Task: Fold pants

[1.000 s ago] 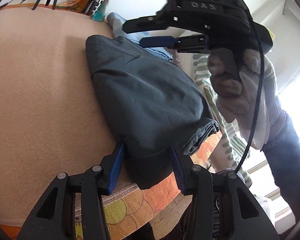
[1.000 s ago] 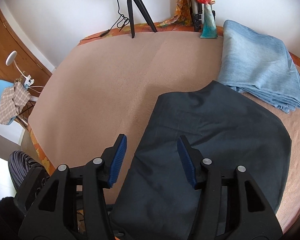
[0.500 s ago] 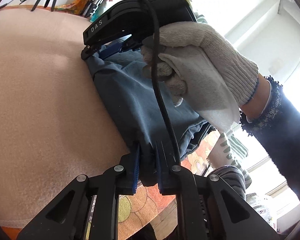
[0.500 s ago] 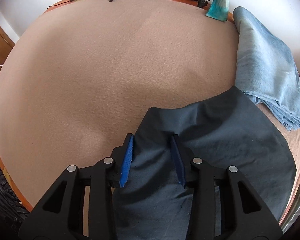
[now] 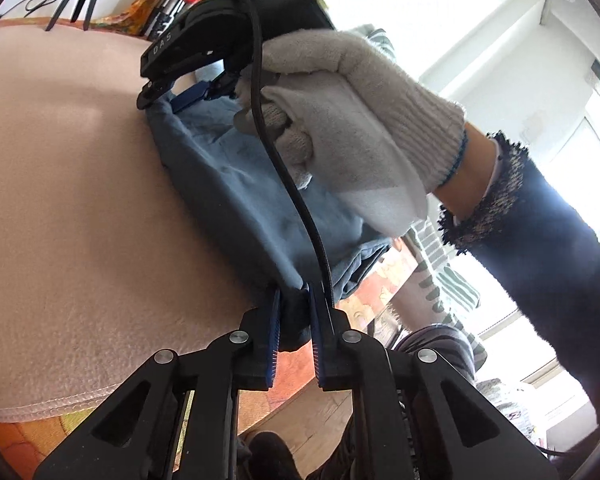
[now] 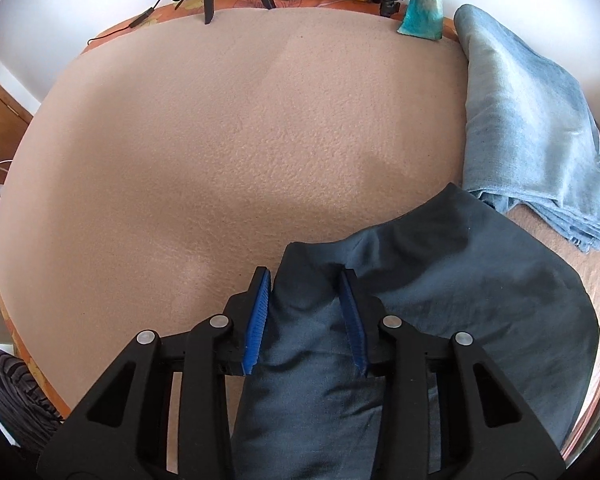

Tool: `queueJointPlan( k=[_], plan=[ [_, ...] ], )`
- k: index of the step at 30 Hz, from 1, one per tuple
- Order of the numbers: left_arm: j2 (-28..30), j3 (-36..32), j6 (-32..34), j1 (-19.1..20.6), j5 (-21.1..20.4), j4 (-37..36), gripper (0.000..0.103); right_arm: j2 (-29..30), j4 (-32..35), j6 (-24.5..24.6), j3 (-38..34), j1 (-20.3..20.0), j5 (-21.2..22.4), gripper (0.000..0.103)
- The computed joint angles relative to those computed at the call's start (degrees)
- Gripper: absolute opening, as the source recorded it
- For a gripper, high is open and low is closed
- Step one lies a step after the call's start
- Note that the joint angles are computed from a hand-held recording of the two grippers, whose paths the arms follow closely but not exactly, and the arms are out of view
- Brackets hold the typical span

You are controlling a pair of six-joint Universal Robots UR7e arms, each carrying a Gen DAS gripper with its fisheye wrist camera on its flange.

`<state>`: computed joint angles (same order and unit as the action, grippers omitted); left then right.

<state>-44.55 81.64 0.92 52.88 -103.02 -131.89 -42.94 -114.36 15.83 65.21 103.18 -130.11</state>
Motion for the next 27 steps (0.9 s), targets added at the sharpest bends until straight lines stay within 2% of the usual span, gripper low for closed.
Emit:
queueJointPlan(
  k=[2,7,11,18,21,23,25,27],
  plan=[
    [-0.2,0.4,1.7,-0.7,1.1,-0.1,0.011,-0.7,-0.3,0.0,0.7,-0.5,2.0,0.038],
    [0.1,0.8,1.6,-1.0,3.9,2.2,0.011,-5.0,-9.0,-2.7,6.4,-0.1,5.1,0.038],
    [-0.6,1.2,3.3,-1.9,6.0,3.6,0.016,-11.8,-15.9,-5.3,13.9,1.1,6.6,0.038],
    [-2.0,0.6,5.2,-2.7,9.4,5.9,0.023,-27.3,-21.4,-5.6,30.8,2.9,5.8,0.038],
    [-1.8,-1.2,5.8,-2.7,10.5,6.0,0.033,-31.4,-20.5,-4.9,34.7,3.2,4.6,0.038],
    [-1.0,-3.0,5.7,-2.2,10.4,6.0,0.047,-34.2,-19.9,-3.5,37.5,3.9,1.5,0.038],
    [0.4,-5.9,4.7,-1.8,10.9,7.0,0.057,-37.1,-20.0,-2.3,39.8,3.3,1.2,0.040],
    [2.5,-9.1,2.7,-1.4,9.8,8.5,0.060,-39.5,-21.1,-1.3,41.9,2.2,1.2,0.055]
  ],
)
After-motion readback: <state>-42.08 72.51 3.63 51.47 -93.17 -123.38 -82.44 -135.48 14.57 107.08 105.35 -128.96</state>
